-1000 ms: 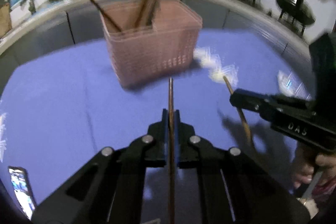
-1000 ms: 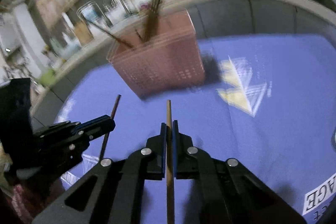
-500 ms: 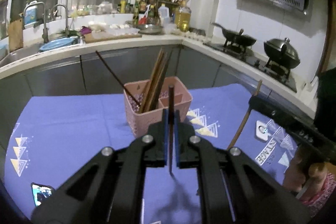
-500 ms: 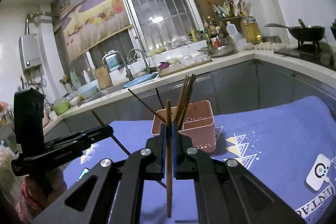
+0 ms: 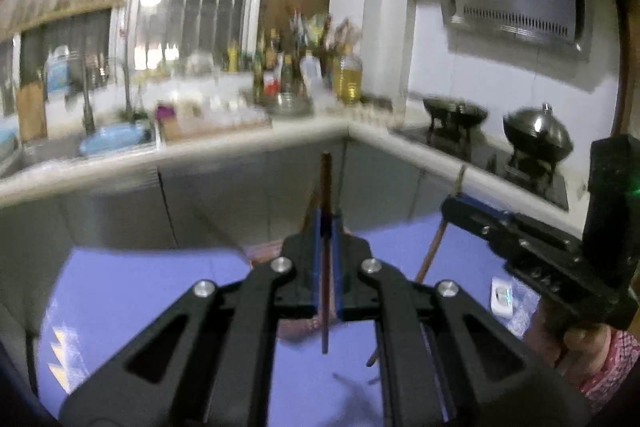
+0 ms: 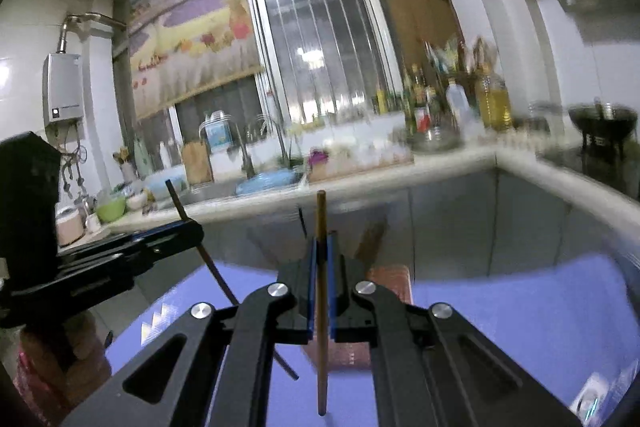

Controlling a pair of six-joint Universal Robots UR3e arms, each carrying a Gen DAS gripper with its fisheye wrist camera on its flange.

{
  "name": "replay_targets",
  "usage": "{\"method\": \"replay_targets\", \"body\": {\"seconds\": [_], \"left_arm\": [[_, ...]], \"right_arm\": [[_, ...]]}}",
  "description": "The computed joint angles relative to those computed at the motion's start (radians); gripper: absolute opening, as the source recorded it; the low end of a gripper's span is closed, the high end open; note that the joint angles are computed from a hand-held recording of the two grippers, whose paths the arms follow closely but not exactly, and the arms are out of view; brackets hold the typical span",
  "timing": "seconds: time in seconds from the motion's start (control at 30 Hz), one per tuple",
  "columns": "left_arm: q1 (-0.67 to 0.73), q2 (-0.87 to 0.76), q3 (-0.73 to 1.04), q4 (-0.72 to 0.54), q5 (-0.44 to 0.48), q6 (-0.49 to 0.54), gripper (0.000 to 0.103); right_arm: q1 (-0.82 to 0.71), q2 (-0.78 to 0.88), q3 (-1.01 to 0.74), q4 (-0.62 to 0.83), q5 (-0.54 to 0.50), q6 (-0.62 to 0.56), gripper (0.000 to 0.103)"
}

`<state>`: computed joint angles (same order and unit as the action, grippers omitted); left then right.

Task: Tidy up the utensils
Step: 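Lift both chopsticks into the pink basket and open both tools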

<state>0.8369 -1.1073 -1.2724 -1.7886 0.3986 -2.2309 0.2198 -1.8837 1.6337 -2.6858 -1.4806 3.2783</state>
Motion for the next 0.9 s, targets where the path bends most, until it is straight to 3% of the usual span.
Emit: {"method": "replay_targets", "body": {"seconds": [0.13, 0.3, 0.4, 0.57, 0.63, 0.67, 0.7, 0.9], "left_arm": [[-0.153, -0.173, 0.072, 0.526, 0.092, -0.418, 0.005], [-0.304, -0.328, 0.132, 0.75, 0.254, -0.563, 0.005], [-0.38, -0.397, 0.135, 0.78, 0.357, -0.565, 0.005], [-0.456, -0.456, 0.069, 0.792, 0.451, -0.525, 0.005], [-0.507, -0.484, 0.044, 0.803, 0.54, -0.518, 0.01], [-0.526, -0.499, 0.037, 0.796, 0.581, -0.518, 0.02], [-0.524, -0.501, 0.027, 0.796, 0.588, -0.521, 0.025], [-0.414, -0.416, -0.013, 0.789, 0.496, -0.564, 0.026]], "right_arm": [[0.01, 0.197, -0.258, 0.01, -0.028, -0.016, 0.005], [0.008, 0.398, -0.444, 0.004, -0.048, -0.05, 0.005], [0.004, 0.471, -0.468, 0.018, -0.046, -0.06, 0.005], [0.001, 0.532, -0.42, 0.023, -0.029, -0.077, 0.005], [-0.022, 0.546, -0.413, 0.071, 0.039, -0.047, 0.007], [-0.041, 0.539, -0.4, 0.092, 0.087, -0.017, 0.007], [-0.054, 0.516, -0.359, 0.074, 0.117, 0.003, 0.009], [-0.051, 0.387, -0.248, -0.008, 0.103, 0.039, 0.035]]}}
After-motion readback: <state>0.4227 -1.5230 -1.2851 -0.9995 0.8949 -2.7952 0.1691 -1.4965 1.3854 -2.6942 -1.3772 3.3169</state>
